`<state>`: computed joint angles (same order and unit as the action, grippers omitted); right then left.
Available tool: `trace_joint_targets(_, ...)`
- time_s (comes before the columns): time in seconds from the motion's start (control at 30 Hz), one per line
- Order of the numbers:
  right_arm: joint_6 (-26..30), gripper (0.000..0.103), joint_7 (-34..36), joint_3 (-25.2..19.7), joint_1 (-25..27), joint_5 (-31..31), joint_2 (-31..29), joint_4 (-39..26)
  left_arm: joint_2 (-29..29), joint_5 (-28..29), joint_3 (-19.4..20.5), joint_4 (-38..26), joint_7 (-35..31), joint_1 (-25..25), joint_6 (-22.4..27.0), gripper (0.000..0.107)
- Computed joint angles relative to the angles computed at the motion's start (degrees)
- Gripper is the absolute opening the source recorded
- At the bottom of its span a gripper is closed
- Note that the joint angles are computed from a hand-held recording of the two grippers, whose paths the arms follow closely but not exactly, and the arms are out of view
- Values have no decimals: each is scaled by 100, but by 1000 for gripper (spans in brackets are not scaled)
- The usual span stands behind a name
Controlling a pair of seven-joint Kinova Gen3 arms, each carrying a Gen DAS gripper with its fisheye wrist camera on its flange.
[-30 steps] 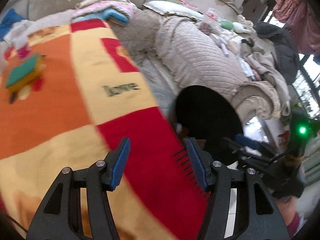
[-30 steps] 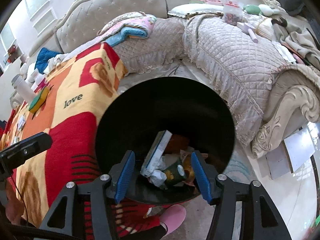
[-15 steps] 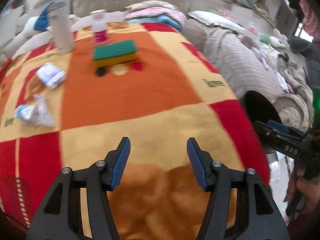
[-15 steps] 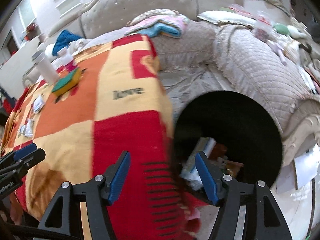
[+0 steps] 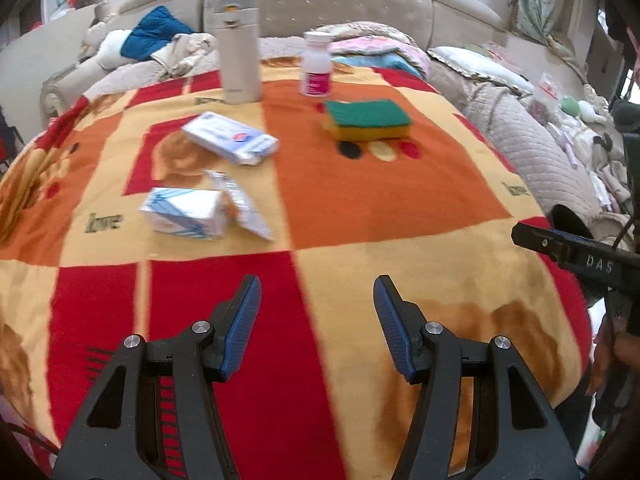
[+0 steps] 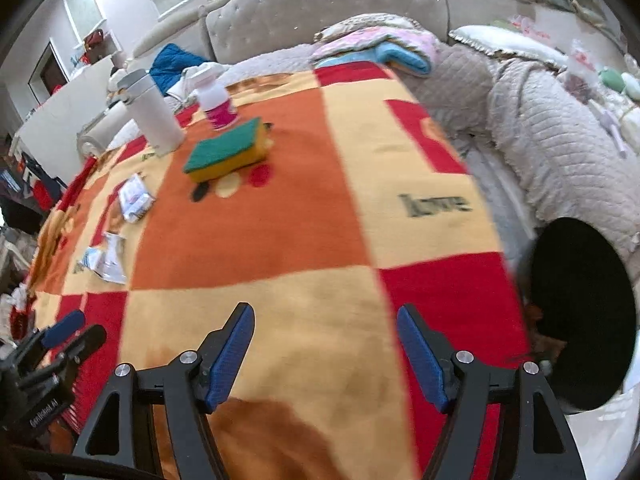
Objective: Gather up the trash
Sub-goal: 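Bring both open tools back over the remaining boxes on the blanket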
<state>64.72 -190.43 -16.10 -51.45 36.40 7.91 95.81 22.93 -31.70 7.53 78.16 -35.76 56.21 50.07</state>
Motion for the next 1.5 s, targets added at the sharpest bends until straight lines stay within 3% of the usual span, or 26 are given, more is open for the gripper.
trace_joint_targets(0.47, -103, 74, 1151, 484, -99, -498, 931, -1210, -415, -85, 30, 837, 271, -602, -430, 57)
trace_joint_targets(1.13, -177, 79, 2087, 836, -153, -1081, 1515, -1996, -612, 35, 23, 1213, 400, -1042, -540, 57)
trace_joint_targets(1.5, -55, 80, 2331, 966, -248, -1149, 1689, -2367, -693, -219, 21, 1401, 610, -1068, -615, 57)
